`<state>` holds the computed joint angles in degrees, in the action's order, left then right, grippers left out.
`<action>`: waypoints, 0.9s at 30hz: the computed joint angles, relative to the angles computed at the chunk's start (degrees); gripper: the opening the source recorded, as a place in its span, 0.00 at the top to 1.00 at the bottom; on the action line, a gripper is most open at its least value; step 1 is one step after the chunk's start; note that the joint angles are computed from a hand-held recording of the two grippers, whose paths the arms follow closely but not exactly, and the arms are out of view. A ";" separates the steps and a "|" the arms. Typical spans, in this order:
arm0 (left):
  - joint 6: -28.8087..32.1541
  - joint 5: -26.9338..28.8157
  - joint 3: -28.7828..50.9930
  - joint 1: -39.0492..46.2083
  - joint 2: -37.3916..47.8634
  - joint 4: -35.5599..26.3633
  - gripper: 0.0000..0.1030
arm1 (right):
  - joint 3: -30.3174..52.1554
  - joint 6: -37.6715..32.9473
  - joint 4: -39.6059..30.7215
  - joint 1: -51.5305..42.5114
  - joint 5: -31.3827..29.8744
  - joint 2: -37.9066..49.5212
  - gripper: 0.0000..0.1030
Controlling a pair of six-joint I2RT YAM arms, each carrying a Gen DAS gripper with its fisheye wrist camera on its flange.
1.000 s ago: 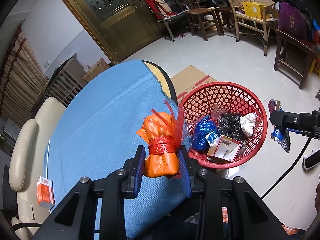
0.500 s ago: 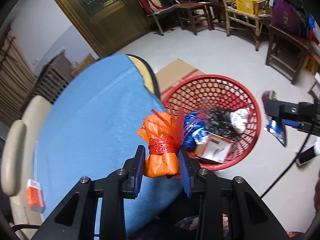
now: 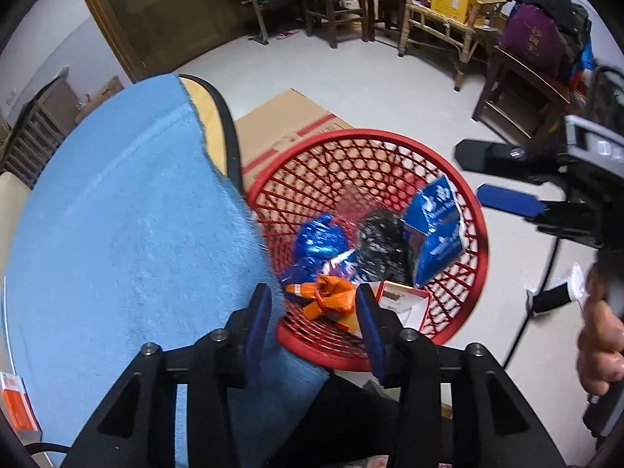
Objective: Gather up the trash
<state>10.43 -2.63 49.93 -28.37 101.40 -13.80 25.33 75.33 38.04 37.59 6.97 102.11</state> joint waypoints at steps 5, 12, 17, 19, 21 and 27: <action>-0.01 -2.33 -3.99 1.03 -5.63 2.23 0.38 | 1.12 -3.47 -5.72 3.13 4.34 -4.78 0.35; -0.80 -6.25 -9.21 5.09 -17.87 2.22 0.33 | 2.58 -1.67 -8.13 7.93 6.39 -5.09 0.35; 1.16 -9.70 -12.37 8.71 -29.12 2.11 0.24 | 7.43 -2.93 -16.72 12.32 10.30 -6.76 0.35; 1.85 -10.49 -13.12 9.67 -32.57 2.23 0.24 | 10.21 -3.44 -21.28 14.30 12.18 -7.38 0.35; 2.18 -8.97 -13.43 11.67 -36.45 0.45 0.23 | 12.84 -4.38 -25.11 16.16 13.94 -7.82 0.35; 3.18 -3.03 -13.19 20.10 -44.49 -4.97 0.23 | 24.05 -8.74 -38.47 22.42 21.58 -7.40 0.35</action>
